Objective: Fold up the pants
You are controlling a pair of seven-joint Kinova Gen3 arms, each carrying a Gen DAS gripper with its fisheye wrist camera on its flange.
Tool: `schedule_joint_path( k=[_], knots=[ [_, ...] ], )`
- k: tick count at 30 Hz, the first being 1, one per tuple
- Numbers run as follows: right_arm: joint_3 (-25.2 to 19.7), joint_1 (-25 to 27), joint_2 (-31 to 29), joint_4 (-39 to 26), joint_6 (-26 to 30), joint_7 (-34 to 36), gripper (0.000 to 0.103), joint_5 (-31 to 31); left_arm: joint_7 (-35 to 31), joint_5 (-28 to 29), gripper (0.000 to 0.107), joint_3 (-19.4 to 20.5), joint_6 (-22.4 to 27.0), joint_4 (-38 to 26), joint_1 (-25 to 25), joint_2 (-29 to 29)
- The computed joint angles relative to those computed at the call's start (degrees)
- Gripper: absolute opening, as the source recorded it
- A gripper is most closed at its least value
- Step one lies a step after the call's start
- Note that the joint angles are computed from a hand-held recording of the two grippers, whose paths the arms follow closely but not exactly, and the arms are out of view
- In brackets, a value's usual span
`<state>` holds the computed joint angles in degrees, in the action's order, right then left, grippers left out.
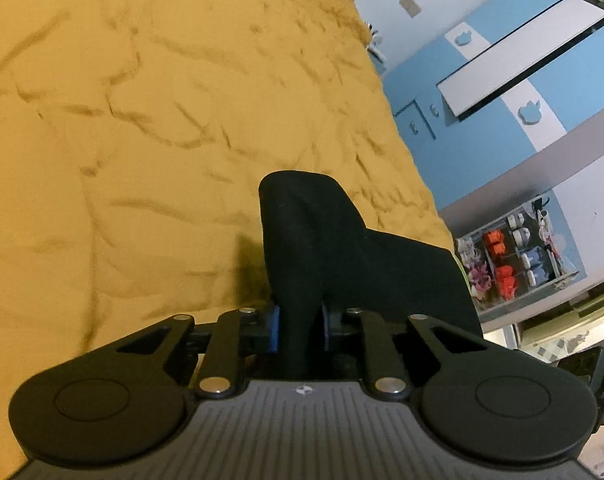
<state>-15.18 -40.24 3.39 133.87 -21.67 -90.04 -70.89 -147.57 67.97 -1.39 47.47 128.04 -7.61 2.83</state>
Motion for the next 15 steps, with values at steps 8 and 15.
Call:
schedule_joint_path(
  k=[8,15],
  knots=[
    [-2.6,-2.1,-1.4,-3.7,-0.1,3.4,0.018,-2.8,6.4,-9.7,0.020,-5.4,7.3,-1.9,-3.7,-9.5],
    [-4.3,-5.3,0.7,-8.2,-0.5,3.9,0.018,-3.3,7.9,-16.5,0.020,-11.9,14.4,-3.7,-6.8,-15.2]
  ],
)
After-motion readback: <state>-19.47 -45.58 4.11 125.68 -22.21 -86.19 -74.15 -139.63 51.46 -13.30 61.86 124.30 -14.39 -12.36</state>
